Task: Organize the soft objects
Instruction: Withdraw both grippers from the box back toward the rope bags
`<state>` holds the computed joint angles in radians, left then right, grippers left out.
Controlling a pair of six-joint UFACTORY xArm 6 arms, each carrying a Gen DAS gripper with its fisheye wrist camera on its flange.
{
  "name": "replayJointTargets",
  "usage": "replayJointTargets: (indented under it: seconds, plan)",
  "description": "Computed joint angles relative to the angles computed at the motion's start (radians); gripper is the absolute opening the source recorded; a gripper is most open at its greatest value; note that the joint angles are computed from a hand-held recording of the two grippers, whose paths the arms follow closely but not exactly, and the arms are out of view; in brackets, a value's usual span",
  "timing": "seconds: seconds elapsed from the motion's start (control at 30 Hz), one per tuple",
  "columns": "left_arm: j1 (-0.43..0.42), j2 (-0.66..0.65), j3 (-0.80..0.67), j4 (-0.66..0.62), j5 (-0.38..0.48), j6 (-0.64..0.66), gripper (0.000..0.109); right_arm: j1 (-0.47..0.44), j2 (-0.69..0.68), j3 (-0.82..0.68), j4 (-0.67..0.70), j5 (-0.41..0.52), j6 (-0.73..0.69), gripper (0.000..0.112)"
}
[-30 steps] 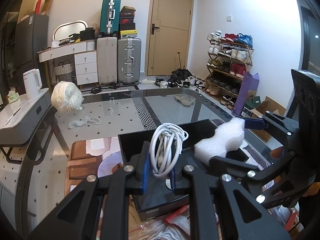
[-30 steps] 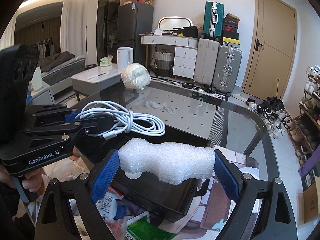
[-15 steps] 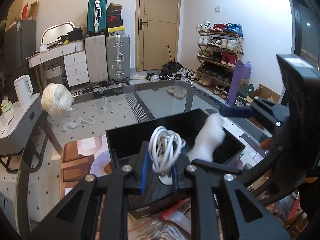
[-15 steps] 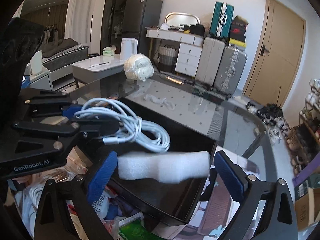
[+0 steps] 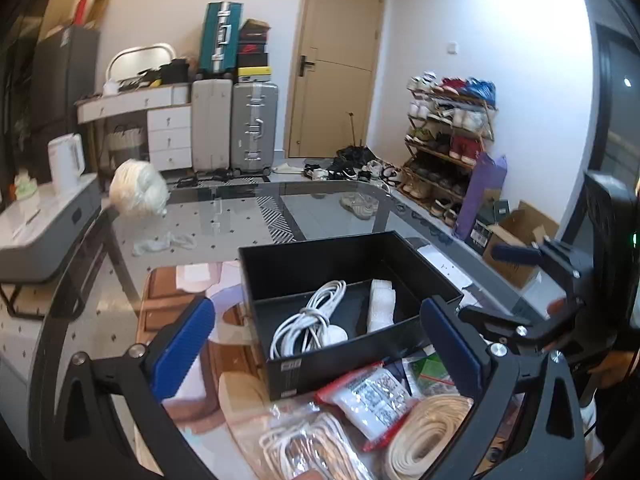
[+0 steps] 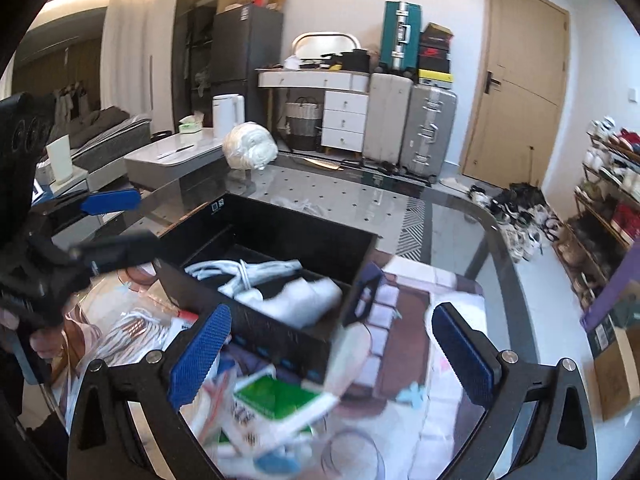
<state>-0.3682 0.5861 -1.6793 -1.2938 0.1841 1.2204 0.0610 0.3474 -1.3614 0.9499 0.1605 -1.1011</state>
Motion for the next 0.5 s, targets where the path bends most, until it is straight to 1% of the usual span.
replayJointTargets:
  seconds: [0.1, 0.17, 0.27, 0.33, 0.4, 0.43, 0.5]
  plan:
    - [-0.003, -0.043, 0.059, -0.051, -0.024, 0.041, 0.103, -0.004, -0.055, 0.069, 0.047, -0.002, -0.030, 0.102]
    - [-0.009, -0.072, 0.101, -0.052, -0.053, 0.044, 0.103, -0.003, -0.098, 0.118, 0.097, 0.000, -0.065, 0.102]
    - [-0.016, -0.115, 0.158, -0.154, -0.085, 0.139, 0.103, 0.010, -0.157, 0.189, 0.170, -0.010, -0.135, 0.102]
    - [-0.020, -0.142, 0.195, -0.199, -0.103, 0.181, 0.103, 0.028, -0.179, 0.221, 0.189, -0.024, -0.153, 0.102]
    - [-0.023, -0.158, 0.216, -0.272, -0.128, 0.241, 0.103, 0.044, -0.201, 0.249, 0.211, -0.040, -0.175, 0.102]
    - [-0.024, -0.170, 0.232, -0.297, -0.135, 0.259, 0.103, 0.055, -0.215, 0.263, 0.256, -0.051, -0.212, 0.102]
    - [-0.021, -0.187, 0.258, -0.337, -0.130, 0.290, 0.103, 0.064, -0.230, 0.282, 0.267, -0.048, -0.218, 0.102]
